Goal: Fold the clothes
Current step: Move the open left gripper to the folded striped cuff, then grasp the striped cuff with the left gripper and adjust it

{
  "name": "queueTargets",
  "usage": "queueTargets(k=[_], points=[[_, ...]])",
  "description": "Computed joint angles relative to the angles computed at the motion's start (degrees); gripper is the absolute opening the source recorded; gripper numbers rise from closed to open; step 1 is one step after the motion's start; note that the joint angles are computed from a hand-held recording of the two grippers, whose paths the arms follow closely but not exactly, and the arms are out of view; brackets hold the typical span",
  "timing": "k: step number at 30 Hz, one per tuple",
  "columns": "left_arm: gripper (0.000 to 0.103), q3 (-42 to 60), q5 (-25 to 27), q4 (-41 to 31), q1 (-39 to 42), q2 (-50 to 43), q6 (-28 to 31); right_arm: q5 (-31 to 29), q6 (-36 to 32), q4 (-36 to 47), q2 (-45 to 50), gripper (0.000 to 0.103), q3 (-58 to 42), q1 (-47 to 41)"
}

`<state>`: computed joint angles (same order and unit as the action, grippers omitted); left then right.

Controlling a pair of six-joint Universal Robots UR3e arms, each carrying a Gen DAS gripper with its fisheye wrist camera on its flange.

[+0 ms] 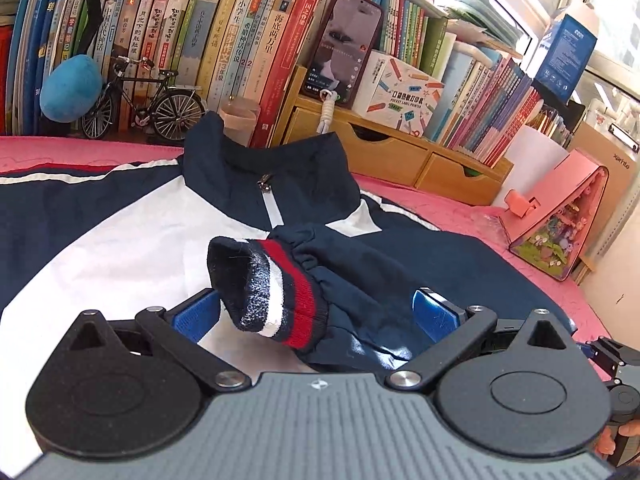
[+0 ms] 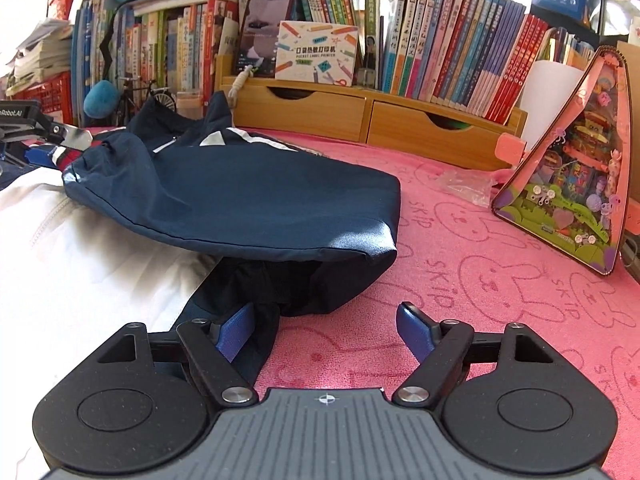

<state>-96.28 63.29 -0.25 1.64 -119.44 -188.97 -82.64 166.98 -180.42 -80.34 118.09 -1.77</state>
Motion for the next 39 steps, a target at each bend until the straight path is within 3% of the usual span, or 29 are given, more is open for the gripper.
queueTargets(k=[3,4,6,7,8,17,21,25,29,30,31,34,35,38,39], points=[[0.103,9.4,2.0,-11.7,-1.1,-3.7,-2.0,-0.8,-0.2,-0.1,0.2,0.079,-0.1,0.4],[0.103,10.2,4.1,-11.2,-2.0,-4.4,-2.7,-1.1,-0.2,-0.2,0.3,0.08,-0.2,0.6],[0.09,11.1,8.9,-8.7,-3.8,-5.6,-4.1,-2.0,-0.2,-0.5,0.5,0.08,-0.4,1.0],[0.066,10.6,11.2,-7.6,-4.4,-5.5,-4.8,-2.4,-0.3,-0.7,0.6,0.081,-0.5,1.3],[0.055,9.9,13.5,-6.6,-4.9,-5.2,-5.6,-2.8,-0.4,-0.8,0.7,0.081,-0.6,1.5],[0.027,4.0,17.1,-1.4,-0.4,-1.0,-11.0,-4.7,-0.9,-1.6,1.2,0.082,-0.7,2.6],[0.026,2.1,17.8,-0.7,3.5,1.0,-11.9,-5.6,-1.0,-2.0,1.5,0.082,-0.8,3.2],[0.03,-3.0,5.6,0.1,8.5,3.3,-9.0,-6.0,-1.0,-2.1,1.7,0.084,-0.9,3.3],[0.055,-4.9,0.1,2.1,8.2,3.1,-6.0,-6.6,-1.0,-2.2,1.9,0.085,-1.0,3.5],[0.071,-4.4,0.3,2.5,7.3,2.4,-5.8,-6.9,-1.1,-2.4,2.0,0.086,-1.0,3.7],[0.078,-3.0,1.2,2.0,6.3,1.5,-6.1,-7.2,-1.2,-2.5,2.1,0.086,-1.1,3.8],[0.074,1.5,3.7,-0.3,4.1,-1.4,-6.9,-8.1,-1.5,-3.3,2.4,0.086,-1.1,4.3],[0.061,2.4,4.5,-0.3,3.6,-2.1,-7.3,-8.4,-1.4,-3.7,2.4,0.086,-0.9,4.5],[0.043,5.2,7.8,-2.3,2.4,-3.8,-9.0,-7.4,0.1,-4.8,1.8,0.086,-0.2,4.1],[0.031,4.6,8.7,-0.8,2.3,-3.8,-9.1,-7.6,0.5,-5.4,1.9,0.086,-0.3,4.2]])
